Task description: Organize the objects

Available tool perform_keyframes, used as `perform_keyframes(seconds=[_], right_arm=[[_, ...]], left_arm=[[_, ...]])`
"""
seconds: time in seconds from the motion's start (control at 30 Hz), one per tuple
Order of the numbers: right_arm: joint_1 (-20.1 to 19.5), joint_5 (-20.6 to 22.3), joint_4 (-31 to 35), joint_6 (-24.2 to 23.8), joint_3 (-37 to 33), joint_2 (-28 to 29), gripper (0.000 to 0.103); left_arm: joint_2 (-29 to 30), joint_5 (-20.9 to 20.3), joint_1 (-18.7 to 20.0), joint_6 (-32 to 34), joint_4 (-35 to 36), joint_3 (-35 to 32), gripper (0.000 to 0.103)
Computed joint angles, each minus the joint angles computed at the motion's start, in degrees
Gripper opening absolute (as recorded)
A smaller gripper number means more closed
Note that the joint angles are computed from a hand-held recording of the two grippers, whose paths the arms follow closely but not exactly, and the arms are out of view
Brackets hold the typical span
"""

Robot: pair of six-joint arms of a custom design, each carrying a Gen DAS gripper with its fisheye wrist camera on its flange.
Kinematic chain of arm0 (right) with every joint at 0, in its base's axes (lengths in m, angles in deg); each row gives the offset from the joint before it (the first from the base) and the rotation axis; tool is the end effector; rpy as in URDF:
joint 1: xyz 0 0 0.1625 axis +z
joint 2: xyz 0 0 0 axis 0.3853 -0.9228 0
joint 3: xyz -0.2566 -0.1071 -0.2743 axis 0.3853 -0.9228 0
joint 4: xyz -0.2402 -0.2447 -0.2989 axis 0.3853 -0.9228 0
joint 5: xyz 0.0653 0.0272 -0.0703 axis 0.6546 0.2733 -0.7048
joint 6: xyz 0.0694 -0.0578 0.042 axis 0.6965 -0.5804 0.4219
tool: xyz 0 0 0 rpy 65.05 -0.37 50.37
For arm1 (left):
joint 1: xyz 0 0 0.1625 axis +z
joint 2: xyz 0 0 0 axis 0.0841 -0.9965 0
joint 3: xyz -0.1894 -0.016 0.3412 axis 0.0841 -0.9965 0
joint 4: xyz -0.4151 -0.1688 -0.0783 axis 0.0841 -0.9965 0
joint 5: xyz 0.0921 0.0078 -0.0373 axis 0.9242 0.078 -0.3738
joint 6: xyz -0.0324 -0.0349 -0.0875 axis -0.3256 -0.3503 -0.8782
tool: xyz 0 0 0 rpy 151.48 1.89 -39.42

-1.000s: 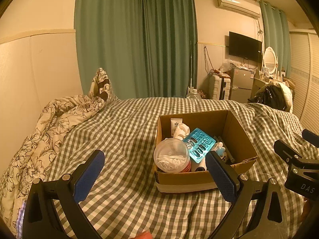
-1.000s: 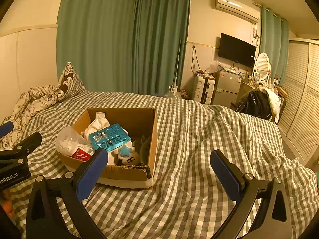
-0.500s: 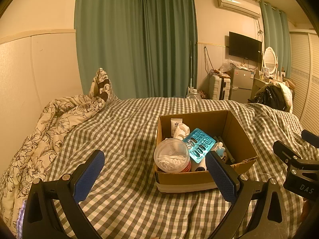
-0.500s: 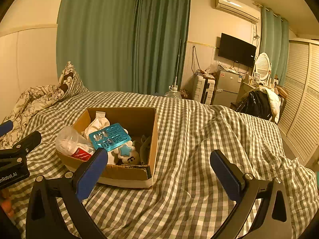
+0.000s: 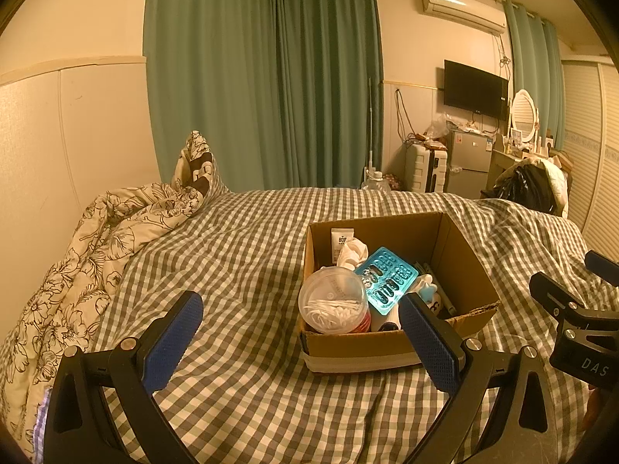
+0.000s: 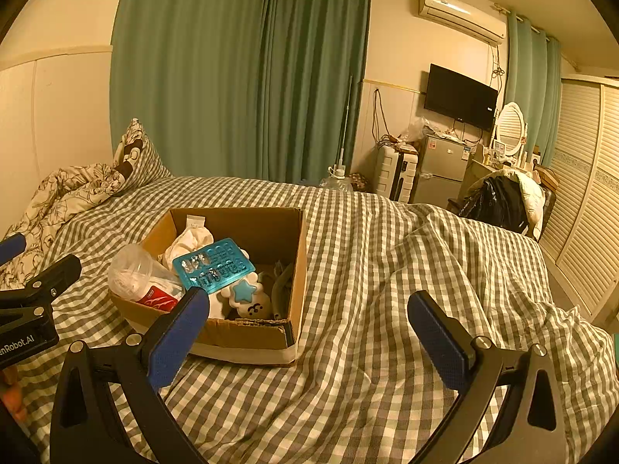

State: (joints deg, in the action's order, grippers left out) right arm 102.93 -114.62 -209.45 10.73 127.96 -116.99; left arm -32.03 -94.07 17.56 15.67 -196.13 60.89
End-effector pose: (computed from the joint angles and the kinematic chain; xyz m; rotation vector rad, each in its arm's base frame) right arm 0.3048 -0.3467 0.2487 0.4007 -1.9311 1.2138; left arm -0.3042 -0.3687 0.2554 0.6483 2.0818 -1.1806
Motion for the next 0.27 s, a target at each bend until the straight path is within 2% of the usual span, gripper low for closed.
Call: perform_keyframes(seconds=[0.27], right_arm=[[0.0, -0.1, 0.1, 0.2, 0.1, 0.0, 0.103]], left_arm=[[-0.1, -0.3, 0.1, -0.1, 0.2, -0.1, 0.103]])
